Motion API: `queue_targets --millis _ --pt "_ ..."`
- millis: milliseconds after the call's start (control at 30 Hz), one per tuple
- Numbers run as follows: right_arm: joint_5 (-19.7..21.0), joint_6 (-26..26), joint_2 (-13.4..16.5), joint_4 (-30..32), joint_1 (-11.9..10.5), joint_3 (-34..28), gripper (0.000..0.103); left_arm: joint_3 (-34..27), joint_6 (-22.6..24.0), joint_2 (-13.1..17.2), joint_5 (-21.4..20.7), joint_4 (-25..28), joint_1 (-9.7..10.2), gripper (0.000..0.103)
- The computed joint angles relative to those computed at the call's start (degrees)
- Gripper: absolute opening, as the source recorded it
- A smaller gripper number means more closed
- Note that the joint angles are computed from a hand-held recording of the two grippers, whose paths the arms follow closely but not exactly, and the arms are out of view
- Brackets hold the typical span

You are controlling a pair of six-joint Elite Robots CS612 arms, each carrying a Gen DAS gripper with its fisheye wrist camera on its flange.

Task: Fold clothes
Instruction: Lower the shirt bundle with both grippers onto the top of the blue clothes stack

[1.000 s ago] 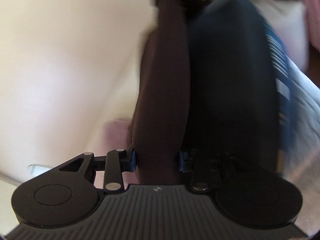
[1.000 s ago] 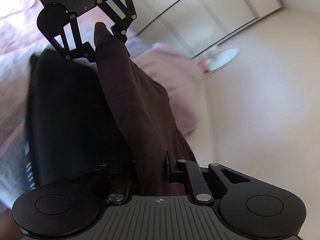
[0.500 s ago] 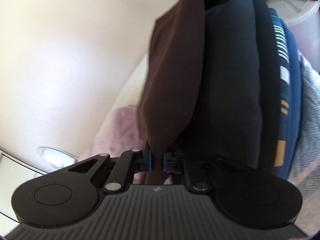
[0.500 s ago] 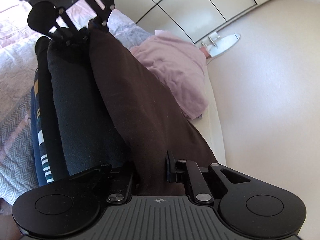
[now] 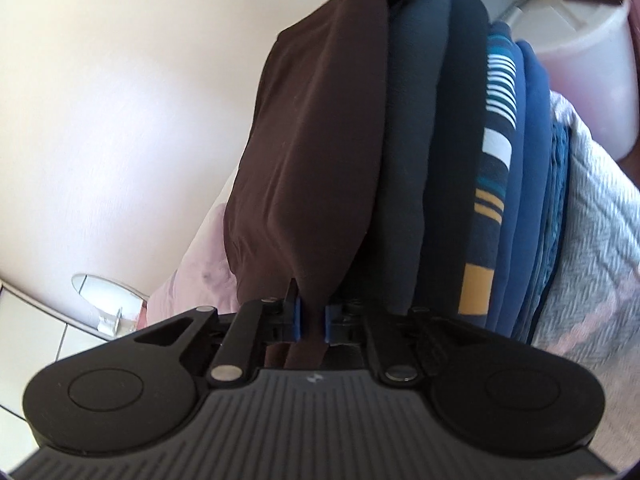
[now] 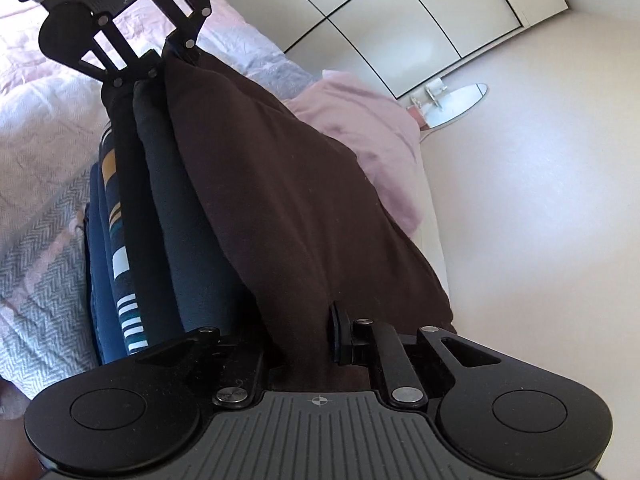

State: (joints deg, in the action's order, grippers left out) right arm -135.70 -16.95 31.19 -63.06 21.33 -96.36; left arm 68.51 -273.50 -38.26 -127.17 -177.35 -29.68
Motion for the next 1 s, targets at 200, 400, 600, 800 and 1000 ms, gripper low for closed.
queue_targets --millis 200,400,600,800,1000 --pt "-2.1 1.3 -0.9 -0.6 0.9 -0.2 0.01 0.9 -1.9 -1.6 -0.9 -1.2 0.7 0.007" --pt "-1.4 1.5 0.1 5.4 1.6 -2.0 0.01 2.2 1.0 -1.4 0.7 -0.9 0.48 0.007" --pt "-3.9 2.9 -1.1 5.7 1.3 -0.3 0.013 2.1 1.2 -1.9 0.0 -0.4 1.19 0.008" --pt "-5.9 7.6 -1.7 8.2 1.6 0.8 0.013 1.9 -0.9 -2.7 -0.1 1.7 1.54 0.011" --pt "-7.8 11.3 -1.4 10.4 1.2 1.3 0.022 0.9 -1.0 -3.4 -1.2 5.3 2.53 0.018"
